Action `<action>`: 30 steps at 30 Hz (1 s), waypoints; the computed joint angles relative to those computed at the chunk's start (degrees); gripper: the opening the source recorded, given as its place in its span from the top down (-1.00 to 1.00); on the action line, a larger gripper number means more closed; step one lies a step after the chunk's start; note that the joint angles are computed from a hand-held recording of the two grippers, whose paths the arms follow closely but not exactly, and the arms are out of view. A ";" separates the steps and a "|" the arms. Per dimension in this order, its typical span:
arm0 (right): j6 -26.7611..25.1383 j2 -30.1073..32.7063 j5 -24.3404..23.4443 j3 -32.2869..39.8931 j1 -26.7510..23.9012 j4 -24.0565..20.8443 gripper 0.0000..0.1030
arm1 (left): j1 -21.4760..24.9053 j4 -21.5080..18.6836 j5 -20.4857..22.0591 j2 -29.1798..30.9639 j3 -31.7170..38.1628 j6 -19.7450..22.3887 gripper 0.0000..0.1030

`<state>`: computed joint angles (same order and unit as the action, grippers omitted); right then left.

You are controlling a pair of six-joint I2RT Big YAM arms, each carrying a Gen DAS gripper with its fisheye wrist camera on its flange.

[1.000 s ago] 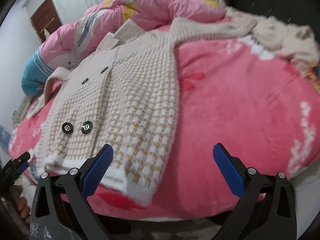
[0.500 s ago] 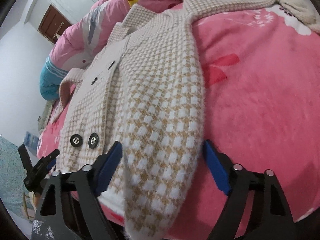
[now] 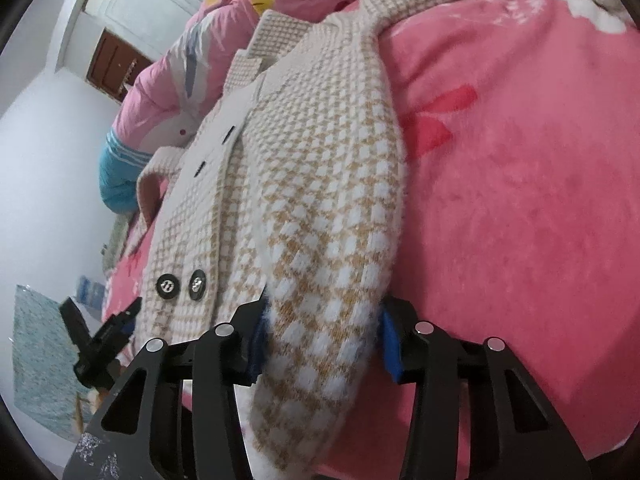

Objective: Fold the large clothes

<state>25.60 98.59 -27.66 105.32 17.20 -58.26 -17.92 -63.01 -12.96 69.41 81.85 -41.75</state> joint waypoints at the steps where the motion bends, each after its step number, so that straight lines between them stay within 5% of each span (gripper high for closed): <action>1: -0.19 -0.55 -0.97 -0.54 0.00 -0.33 0.18 | 0.05 0.60 1.06 -0.90 -0.79 -0.20 0.01; 7: 0.89 -3.07 -4.28 -4.38 -0.94 0.05 0.58 | -0.54 2.22 3.99 -2.87 -3.53 -0.67 0.15; 10: 6.32 -2.89 -7.45 -5.89 -2.21 4.31 0.64 | -0.02 -0.55 4.20 -0.68 -1.31 -1.03 0.13; 13: 6.08 -2.57 -7.02 -6.25 -1.95 5.07 0.69 | 0.42 -1.44 3.84 0.69 -0.15 -1.54 0.12; 15: 4.27 -2.65 -5.13 -5.61 -1.31 3.78 0.72 | -0.56 -2.46 1.55 1.30 0.61 -2.00 0.16; 17: 2.00 -3.18 -3.75 -4.12 -0.98 1.79 0.85 | -2.57 -5.47 -2.67 2.60 3.01 -0.63 0.59; 19: -0.01 -3.86 -2.06 -2.45 -0.60 1.89 0.87 | -5.42 -9.51 -8.57 4.15 6.54 2.15 0.82; 23: -3.41 -4.40 -0.42 2.64 -0.52 0.52 0.90 | -8.82 -11.83 -15.54 3.72 11.21 5.68 0.85; 30: -9.24 -8.56 -0.43 3.36 -1.89 -4.46 0.90 | -14.11 -17.94 -16.11 0.68 16.78 6.78 0.86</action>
<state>16.36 90.03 -28.09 108.68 15.30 -62.72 -32.03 -80.94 -29.07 70.09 98.63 -34.97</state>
